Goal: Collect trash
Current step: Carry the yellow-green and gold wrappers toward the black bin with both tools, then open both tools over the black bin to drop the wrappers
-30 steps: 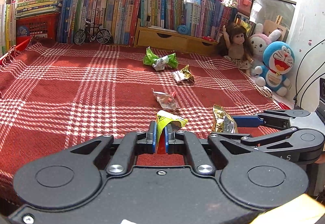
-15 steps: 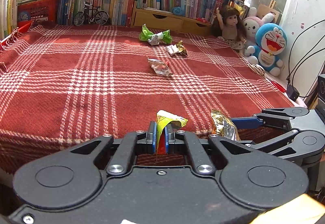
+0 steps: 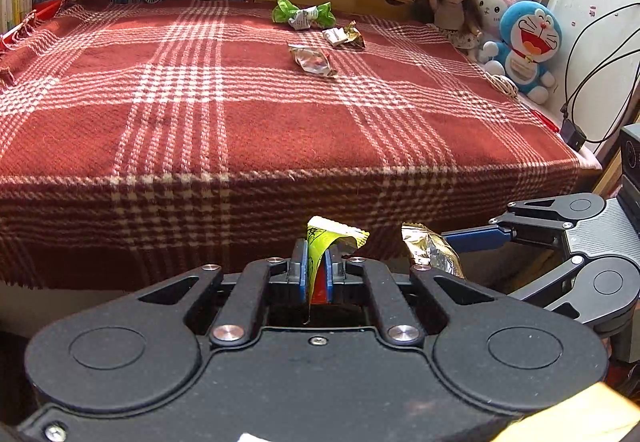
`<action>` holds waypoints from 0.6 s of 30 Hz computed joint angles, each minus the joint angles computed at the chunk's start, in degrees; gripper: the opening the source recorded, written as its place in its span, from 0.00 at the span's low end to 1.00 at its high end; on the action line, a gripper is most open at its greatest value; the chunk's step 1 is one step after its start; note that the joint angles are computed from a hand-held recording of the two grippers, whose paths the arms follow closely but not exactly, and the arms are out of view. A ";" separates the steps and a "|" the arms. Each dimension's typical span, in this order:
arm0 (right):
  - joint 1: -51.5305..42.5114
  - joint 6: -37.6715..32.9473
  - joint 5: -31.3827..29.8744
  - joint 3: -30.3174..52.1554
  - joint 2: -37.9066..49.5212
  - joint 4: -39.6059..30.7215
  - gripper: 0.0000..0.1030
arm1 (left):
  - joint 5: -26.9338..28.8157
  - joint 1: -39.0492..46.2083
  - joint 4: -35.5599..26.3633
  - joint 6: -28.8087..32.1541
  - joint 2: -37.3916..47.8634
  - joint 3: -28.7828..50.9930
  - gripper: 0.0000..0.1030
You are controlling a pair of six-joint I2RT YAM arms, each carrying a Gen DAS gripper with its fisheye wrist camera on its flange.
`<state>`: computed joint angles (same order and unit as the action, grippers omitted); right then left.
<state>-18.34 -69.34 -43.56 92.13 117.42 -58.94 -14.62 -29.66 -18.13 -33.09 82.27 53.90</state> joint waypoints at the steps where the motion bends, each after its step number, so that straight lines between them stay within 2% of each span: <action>1: 0.07 -0.50 0.47 -0.31 -0.01 -0.22 0.69 | 0.52 -0.02 -0.15 -0.37 0.08 -0.31 0.08; 13: 1.46 -2.20 6.61 -4.17 0.02 0.65 0.75 | 4.40 0.02 -2.10 -1.63 4.13 -1.26 0.11; 16: 1.58 -1.77 7.01 -3.67 0.62 0.42 0.80 | 3.98 -0.20 -2.69 -1.60 4.98 -0.78 0.18; 18: 1.63 -1.51 7.13 -3.32 0.92 0.27 0.81 | 4.05 -0.22 -2.91 -1.58 5.23 -0.58 0.27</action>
